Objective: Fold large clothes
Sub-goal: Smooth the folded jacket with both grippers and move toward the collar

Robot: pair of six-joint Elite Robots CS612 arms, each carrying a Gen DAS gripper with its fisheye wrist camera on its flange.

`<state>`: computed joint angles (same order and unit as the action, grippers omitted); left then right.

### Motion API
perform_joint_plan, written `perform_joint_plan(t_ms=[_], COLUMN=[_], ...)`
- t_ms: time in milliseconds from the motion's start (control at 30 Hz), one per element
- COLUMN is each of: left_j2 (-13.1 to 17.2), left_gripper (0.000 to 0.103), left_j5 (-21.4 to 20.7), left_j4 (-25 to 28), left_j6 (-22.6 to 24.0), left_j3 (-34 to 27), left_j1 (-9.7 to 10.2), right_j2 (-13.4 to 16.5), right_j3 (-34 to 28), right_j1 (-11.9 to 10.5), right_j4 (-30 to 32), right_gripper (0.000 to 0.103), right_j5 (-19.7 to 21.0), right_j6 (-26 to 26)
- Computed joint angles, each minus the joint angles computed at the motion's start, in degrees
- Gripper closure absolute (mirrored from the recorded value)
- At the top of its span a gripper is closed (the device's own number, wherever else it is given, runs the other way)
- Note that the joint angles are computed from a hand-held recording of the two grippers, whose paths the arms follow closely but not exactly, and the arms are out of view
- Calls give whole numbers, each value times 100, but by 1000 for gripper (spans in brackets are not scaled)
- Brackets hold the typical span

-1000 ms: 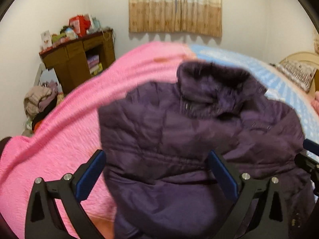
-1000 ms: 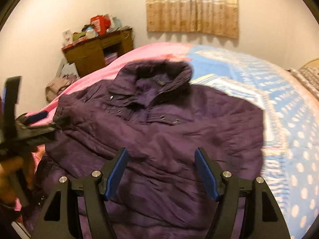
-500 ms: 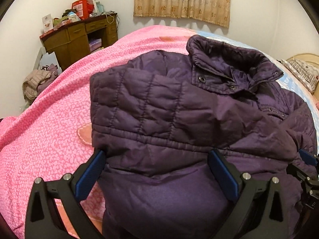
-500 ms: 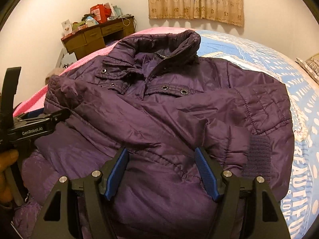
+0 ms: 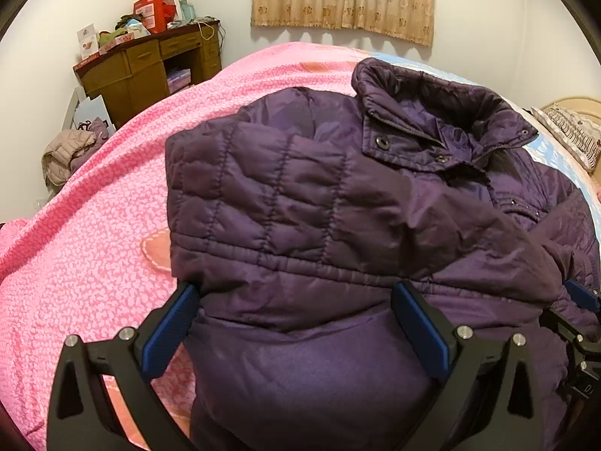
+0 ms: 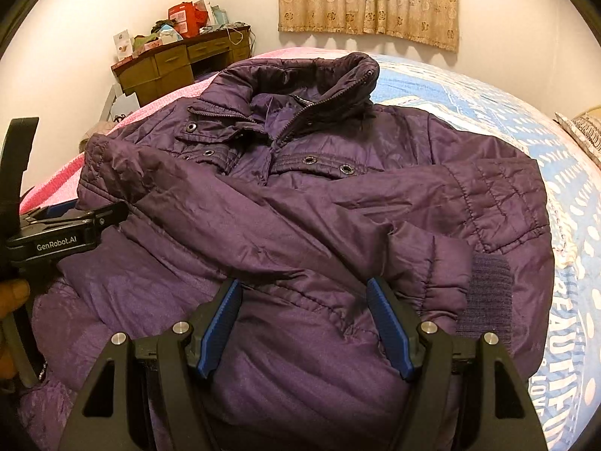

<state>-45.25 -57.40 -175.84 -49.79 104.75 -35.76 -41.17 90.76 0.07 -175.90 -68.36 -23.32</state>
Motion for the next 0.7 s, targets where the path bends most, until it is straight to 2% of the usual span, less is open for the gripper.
perform_joint_plan(t_ms=[167, 433, 567, 700], left_j2=[5, 8, 11, -91], left_gripper=[0, 0, 0, 0], left_j5=[-35, -343, -359, -421], left_j4=[3, -357, -372, -292], left_j6=[-7, -29, -37, 110], left_j3=[-13, 66, 68, 112], left_j1=[7, 84, 84, 91], right_j2=[3, -21, -28, -136], right_j3=[-2, 37, 39, -13], right_j1=[-8, -15, -3, -24], right_j4=[-13, -66, -49, 414], right_gripper=[33, 33, 33, 33], right_j5=[16, -7, -46, 47], right_j6=[2, -25, -41, -207])
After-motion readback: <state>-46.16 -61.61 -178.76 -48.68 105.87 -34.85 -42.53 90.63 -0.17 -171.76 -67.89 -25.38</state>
